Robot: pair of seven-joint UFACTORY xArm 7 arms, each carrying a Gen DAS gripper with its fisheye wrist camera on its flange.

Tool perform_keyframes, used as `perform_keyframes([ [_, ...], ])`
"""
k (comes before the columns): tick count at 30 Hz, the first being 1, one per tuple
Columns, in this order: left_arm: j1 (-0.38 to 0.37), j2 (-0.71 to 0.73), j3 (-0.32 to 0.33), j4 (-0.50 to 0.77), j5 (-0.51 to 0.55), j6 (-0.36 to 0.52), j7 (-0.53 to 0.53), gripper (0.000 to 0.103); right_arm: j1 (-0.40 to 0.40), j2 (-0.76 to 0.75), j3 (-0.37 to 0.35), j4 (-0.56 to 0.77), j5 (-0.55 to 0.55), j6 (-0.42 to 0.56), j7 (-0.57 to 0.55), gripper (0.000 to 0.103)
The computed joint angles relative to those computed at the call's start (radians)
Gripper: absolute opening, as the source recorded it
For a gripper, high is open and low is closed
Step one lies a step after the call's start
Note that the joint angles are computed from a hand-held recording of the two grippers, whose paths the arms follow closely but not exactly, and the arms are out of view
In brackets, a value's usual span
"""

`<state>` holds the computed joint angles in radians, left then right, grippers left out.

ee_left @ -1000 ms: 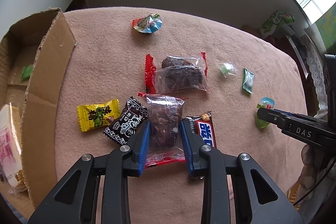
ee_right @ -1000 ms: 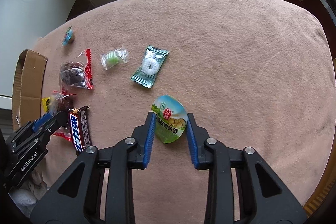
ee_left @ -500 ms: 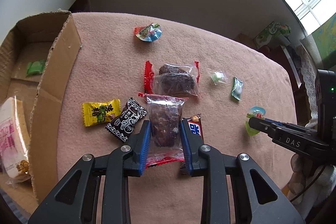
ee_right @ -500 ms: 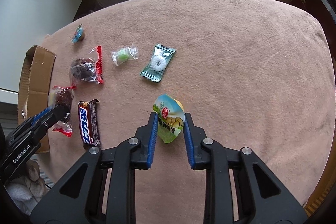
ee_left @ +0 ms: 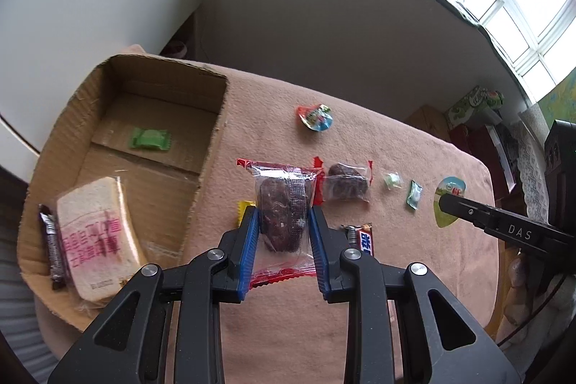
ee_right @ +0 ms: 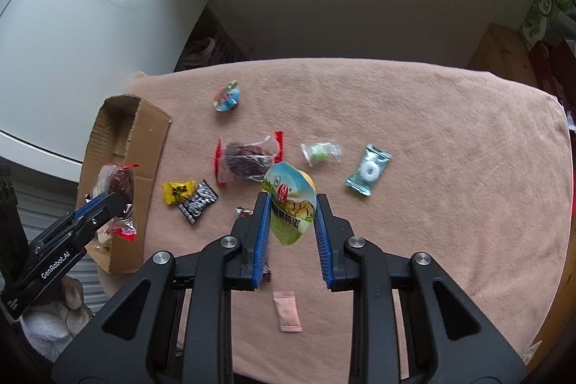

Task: Organize snacks
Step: 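Carry both items into the cardboard box and open both grippers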

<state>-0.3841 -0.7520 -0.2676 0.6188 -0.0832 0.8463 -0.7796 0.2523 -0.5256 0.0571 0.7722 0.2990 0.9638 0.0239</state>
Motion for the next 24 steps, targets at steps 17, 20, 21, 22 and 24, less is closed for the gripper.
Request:
perform_keyframes([
  [17,0.134,-0.229,0.08,-0.114,0.058,0.138,0.039,0.026,0.171,0.363,0.143,0.328,0.036,-0.113,0.012,0.025],
  [20,0.158,-0.24,0.095,-0.13,0.063,0.141,0.062,0.026,0.19,0.421,0.161,0.375,0.024,-0.124,0.021,0.025],
  [21,0.165,-0.242,0.098,-0.132,0.064,0.143,0.069,0.026,0.196,0.437,0.166,0.389,0.02,-0.124,0.024,0.025],
  [22,0.172,-0.242,0.1,-0.133,0.067,0.145,0.076,0.026,0.202,0.452,0.17,0.402,0.018,-0.126,0.026,0.025],
  [24,0.187,-0.242,0.108,-0.138,0.072,0.143,0.094,0.026,0.213,0.477,0.177,0.421,0.012,-0.125,0.027,0.025],
])
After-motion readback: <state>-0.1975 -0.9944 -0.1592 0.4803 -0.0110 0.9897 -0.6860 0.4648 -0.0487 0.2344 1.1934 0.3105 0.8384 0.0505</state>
